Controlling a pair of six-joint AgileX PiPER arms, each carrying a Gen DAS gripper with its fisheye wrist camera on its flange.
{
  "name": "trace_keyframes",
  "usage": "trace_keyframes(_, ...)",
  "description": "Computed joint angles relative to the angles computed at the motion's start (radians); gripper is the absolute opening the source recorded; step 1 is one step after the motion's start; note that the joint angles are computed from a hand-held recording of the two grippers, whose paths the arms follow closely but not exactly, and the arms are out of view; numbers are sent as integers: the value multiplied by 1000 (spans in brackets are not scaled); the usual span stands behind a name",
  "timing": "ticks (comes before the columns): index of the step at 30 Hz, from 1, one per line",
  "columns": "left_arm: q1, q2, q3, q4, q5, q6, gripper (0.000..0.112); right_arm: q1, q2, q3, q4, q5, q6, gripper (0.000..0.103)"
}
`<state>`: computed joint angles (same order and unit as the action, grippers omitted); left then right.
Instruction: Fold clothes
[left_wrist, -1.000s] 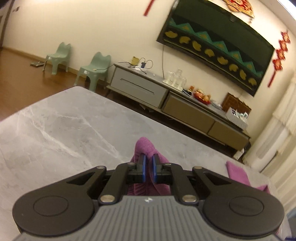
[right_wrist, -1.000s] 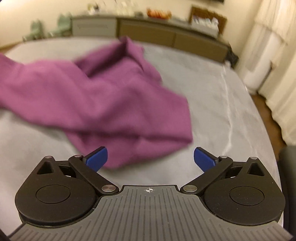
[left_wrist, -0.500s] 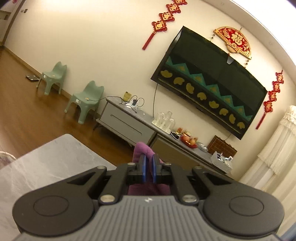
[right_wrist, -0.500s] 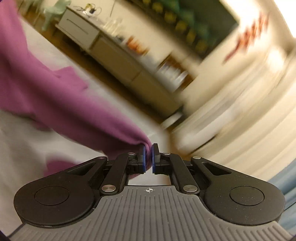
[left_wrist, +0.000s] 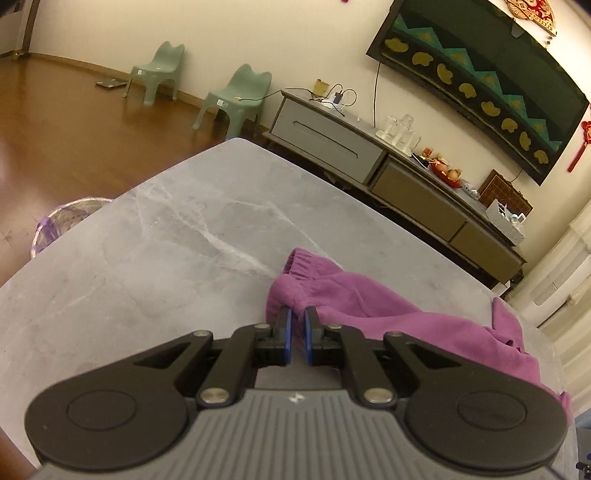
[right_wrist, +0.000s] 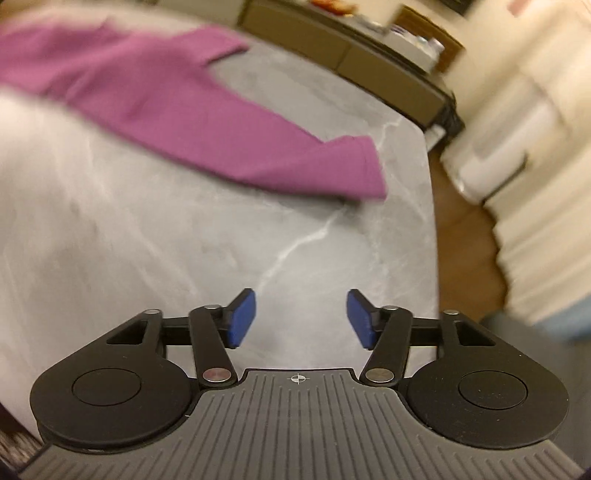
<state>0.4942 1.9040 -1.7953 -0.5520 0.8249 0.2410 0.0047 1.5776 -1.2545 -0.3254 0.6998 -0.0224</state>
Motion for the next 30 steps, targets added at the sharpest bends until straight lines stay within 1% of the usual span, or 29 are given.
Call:
trace_keyframes(1,-4,-6,2,-2,-5,3,7,-18,3,1,41,-22,11,75)
trace_keyframes(2,-9,-11,1,-2,-8,5,7,-35,5,2,82,-44,21,78)
trace_keyframes(4,-21,-23,2,-1,-16,15,7,-52,44,-31,140,-89,53,88)
trace_keyframes(6,-37,-39,11,6,-28,19,7,-55,132,-130,194,-101,96,91)
trace_keyframes(8,-53,-48,11,25,-35,13,7,-66,216,-210,230,-110,161,91)
trace_keyframes(9,-60,-49,7,35,-36,7,7,-70,271,-266,214,-103,221,91)
trace_keyframes(12,-78,-44,-11,81,-37,-27,7,-63,415,-410,76,-63,431,91)
trace_keyframes(14,-89,-28,-33,114,-35,-54,7,-58,509,-515,5,-22,502,91)
trace_keyframes(16,-105,8,-91,160,-23,-95,7,-61,577,-589,7,-6,477,78)
trace_keyframes(17,-113,29,-126,183,-14,-116,7,-57,582,-581,-12,-35,482,69)
trace_keyframes(18,-121,50,-161,206,-3,-136,7,-51,589,-593,-14,-39,457,41)
trace_keyframes(19,-129,72,-199,228,9,-156,7,-46,599,-617,-5,-30,418,7)
trace_keyframes(20,-127,94,-252,228,36,-167,7,-41,608,-640,4,-24,380,0)
trace_keyframes(23,-108,150,-435,206,151,-182,7,-52,508,-562,43,-93,302,0)
trace_keyframes(24,-101,149,-471,207,188,-165,7,-56,474,-539,63,-116,272,0)
trace_keyframes(25,-91,127,-469,206,215,-133,7,-68,415,-490,94,-140,223,0)
trace_keyframes(26,-75,91,-426,199,234,-88,6,-85,354,-442,137,-147,161,0)
trace_keyframes(27,-56,45,-352,187,232,-37,1,-109,285,-387,197,-145,76,0)
trace_keyframes(29,-16,-35,-230,169,242,60,0,-142,181,-292,235,-126,-22,0)
trace_keyframes(30,5,-71,-177,162,251,108,0,-155,141,-252,237,-102,-55,0)
